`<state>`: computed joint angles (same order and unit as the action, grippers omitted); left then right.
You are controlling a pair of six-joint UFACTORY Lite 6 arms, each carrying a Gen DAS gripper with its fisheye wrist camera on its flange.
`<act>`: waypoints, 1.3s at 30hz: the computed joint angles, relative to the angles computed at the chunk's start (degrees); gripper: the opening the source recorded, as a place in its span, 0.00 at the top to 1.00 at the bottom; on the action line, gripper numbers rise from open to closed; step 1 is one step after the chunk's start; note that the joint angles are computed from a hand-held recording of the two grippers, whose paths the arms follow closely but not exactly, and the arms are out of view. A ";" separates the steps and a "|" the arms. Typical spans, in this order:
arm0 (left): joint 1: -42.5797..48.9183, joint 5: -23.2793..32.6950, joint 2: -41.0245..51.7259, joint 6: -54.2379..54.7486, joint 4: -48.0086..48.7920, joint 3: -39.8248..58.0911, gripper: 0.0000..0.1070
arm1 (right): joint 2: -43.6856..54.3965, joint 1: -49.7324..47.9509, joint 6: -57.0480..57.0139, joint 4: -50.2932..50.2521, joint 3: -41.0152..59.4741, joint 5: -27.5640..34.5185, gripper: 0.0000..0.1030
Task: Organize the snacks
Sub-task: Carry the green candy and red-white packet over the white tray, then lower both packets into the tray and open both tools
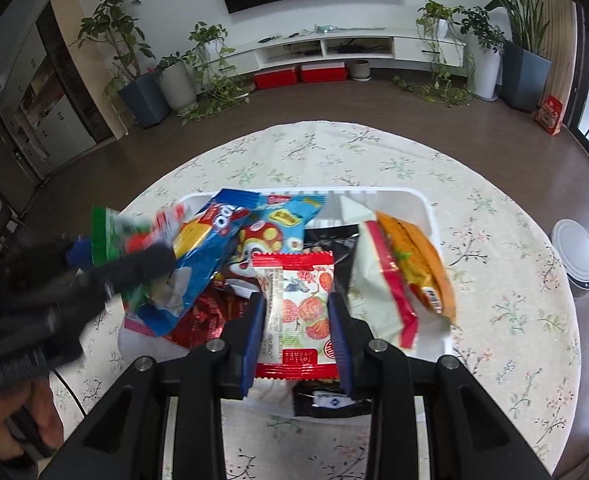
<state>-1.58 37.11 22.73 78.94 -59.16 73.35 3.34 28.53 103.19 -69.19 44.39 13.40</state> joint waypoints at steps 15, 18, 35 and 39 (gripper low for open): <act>-6.43 -11.33 2.69 7.79 -8.96 -5.85 0.58 | 3.49 -3.74 9.00 -12.45 -0.84 -2.04 0.66; -6.48 -11.24 3.91 8.39 -9.91 -5.34 0.58 | 4.39 -3.86 9.44 -13.79 -0.54 -1.95 0.65; -4.09 -8.77 1.79 10.72 -12.25 -7.48 0.53 | 4.96 -4.15 7.93 -13.20 -0.44 -0.80 0.62; -3.34 -7.82 1.34 11.34 -12.77 -7.74 0.53 | 4.77 -4.37 6.52 -11.86 -0.44 -0.57 0.57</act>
<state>-4.92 29.29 24.06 90.28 -71.93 65.61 8.11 24.16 109.72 -81.04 43.95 12.83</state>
